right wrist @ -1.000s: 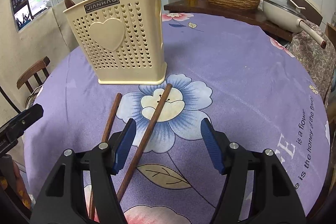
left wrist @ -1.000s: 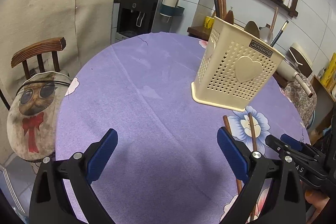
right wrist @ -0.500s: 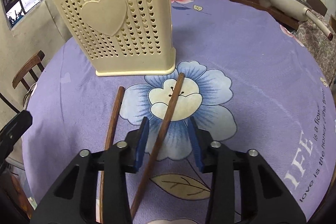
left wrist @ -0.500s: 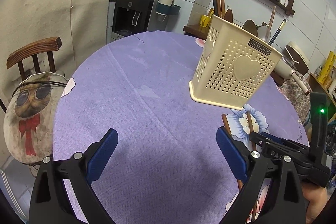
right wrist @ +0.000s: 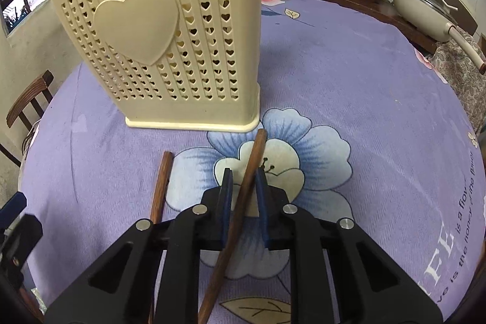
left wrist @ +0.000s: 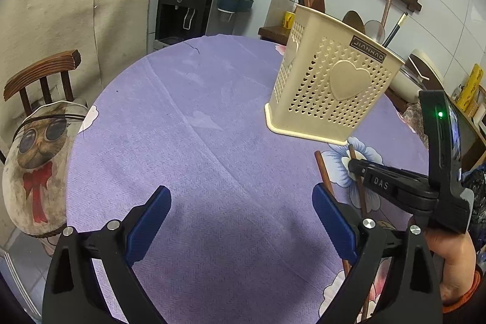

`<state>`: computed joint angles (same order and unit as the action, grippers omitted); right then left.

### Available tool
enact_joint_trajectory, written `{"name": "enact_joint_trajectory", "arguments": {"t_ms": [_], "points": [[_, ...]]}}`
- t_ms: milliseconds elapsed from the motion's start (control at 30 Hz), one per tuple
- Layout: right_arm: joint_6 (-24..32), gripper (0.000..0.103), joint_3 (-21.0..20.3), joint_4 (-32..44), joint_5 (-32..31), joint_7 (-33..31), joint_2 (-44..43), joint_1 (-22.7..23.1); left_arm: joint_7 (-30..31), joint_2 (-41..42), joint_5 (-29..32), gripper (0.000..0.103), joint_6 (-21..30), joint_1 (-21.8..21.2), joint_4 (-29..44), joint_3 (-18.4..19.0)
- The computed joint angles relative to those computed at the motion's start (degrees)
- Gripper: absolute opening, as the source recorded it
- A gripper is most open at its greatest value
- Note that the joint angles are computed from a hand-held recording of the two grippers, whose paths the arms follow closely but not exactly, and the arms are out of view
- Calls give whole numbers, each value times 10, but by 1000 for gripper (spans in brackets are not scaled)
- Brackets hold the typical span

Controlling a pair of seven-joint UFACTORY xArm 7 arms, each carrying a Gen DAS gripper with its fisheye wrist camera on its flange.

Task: Organize utensils
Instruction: 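Grasp a wooden chopstick with the left tool while the right tool grasps the other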

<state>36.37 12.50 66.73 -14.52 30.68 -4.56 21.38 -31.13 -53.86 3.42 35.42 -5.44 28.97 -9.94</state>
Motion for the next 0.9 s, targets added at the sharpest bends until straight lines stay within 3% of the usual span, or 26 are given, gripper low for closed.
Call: {"name": "enact_joint_trajectory", "arguments": {"t_ms": [100, 567, 900], "points": [[-5, 12, -1, -6, 1, -17, -4, 1, -1, 2, 3, 91, 5, -2, 3, -7], [-20, 10, -23, -68, 118, -163, -59, -10, 14, 55, -16, 91, 6, -47, 31, -6], [-41, 10, -20, -89, 125, -171, -72, -28, 38, 138, -30, 78, 2, -71, 77, -6]]}}
